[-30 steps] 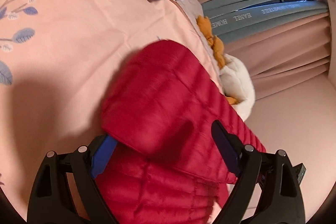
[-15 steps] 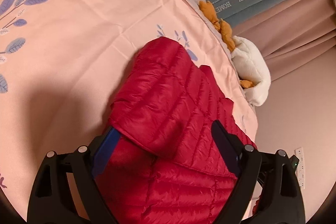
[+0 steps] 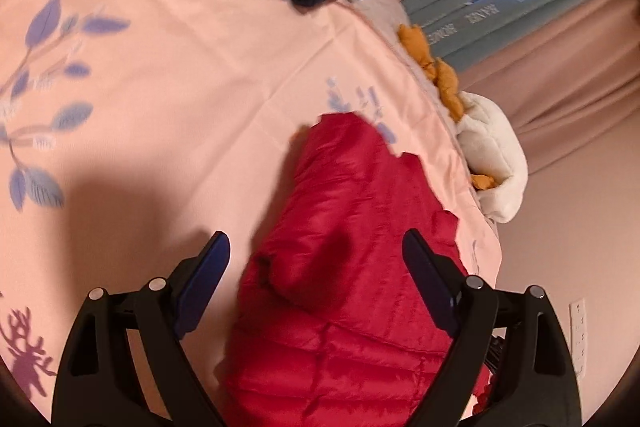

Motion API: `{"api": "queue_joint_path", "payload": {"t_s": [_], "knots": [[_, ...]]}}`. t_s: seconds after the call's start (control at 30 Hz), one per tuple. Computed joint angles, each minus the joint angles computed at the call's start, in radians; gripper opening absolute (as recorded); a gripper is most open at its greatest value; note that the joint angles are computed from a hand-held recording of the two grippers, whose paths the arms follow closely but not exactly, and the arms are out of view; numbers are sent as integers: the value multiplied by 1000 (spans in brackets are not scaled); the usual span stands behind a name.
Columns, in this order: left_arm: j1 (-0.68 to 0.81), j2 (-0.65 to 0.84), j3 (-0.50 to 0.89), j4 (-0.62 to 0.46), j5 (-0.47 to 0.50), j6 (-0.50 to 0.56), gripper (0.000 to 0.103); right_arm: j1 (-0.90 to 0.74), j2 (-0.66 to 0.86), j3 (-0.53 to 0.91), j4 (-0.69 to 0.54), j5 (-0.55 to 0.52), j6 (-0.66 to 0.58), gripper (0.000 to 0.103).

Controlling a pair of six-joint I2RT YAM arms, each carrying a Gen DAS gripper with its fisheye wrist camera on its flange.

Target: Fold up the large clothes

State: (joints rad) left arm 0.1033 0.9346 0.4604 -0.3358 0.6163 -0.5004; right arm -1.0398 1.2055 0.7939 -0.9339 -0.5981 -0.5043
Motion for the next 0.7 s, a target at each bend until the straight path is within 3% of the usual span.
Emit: {"api": "queue_joint_path", "payload": {"t_s": [0.1, 0.2, 0.27, 0.47, 0.57, 0.7], "knots": [[-87, -18, 48, -28, -61, 7, 88, -4, -18, -15, 29, 20, 23, 32], [-235, -8, 95, -40, -206, 17, 85, -22, -94, -37, 69, 18, 42, 32], [-315, 29, 126, -51, -277, 34, 66, -25, -162, -51, 94, 15, 39, 33], [-477, 93, 162, -62, -455, 59, 36, 43, -296, -69, 47, -36, -54, 33], [-587, 150, 176, -69, -626, 78, 34, 124, -323, -105, 60, 15, -47, 30], [-635, 223, 170, -59, -707, 92, 34, 192, -281, -150, 116, 97, 1, 29]]}}
